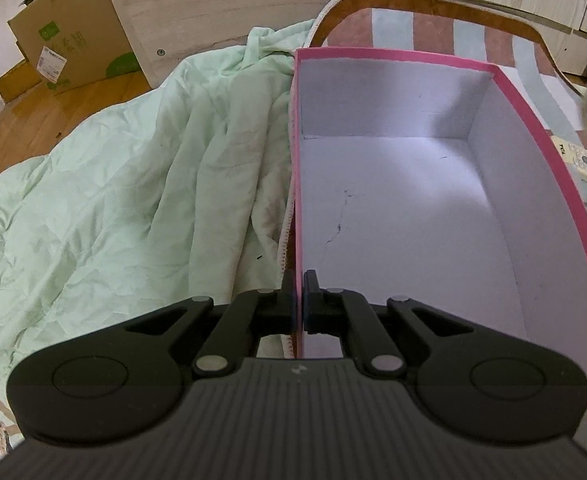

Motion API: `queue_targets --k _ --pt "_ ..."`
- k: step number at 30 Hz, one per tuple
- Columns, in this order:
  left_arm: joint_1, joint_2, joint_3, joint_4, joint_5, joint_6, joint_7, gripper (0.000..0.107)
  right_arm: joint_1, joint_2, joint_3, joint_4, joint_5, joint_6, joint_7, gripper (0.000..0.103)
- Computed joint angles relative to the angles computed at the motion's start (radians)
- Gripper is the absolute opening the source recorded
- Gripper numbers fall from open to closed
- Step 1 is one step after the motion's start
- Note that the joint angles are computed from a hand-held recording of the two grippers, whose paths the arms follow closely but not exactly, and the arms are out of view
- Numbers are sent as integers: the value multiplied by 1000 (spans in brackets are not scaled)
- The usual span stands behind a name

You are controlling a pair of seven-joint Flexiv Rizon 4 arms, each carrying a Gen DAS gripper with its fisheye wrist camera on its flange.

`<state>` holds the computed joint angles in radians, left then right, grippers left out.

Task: Organize rigid objects
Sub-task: 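Carry the white remote with the right gripper and drop it into the pink box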

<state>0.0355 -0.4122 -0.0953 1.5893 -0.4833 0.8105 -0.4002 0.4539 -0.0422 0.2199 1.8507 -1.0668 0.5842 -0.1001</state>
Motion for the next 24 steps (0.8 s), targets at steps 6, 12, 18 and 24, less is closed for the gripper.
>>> queue_targets --k 6,12,18,24 --pt "4 -2 3 -8 -5 -33 -17 2 -39 -127 -67 -53 38 319 41 56" --pt "8 -1 0 -11 -19 -42 -15 2 -35 -252 -166 -62 25 533 266 56" --pt "9 1 1 -6 -24 -34 -3 2 12 -298 -197 -57 -17 472 378 53" --pt "8 0 2 -12 -22 -44 -11 2 29 -264 -118 -20 159 392 287 29"
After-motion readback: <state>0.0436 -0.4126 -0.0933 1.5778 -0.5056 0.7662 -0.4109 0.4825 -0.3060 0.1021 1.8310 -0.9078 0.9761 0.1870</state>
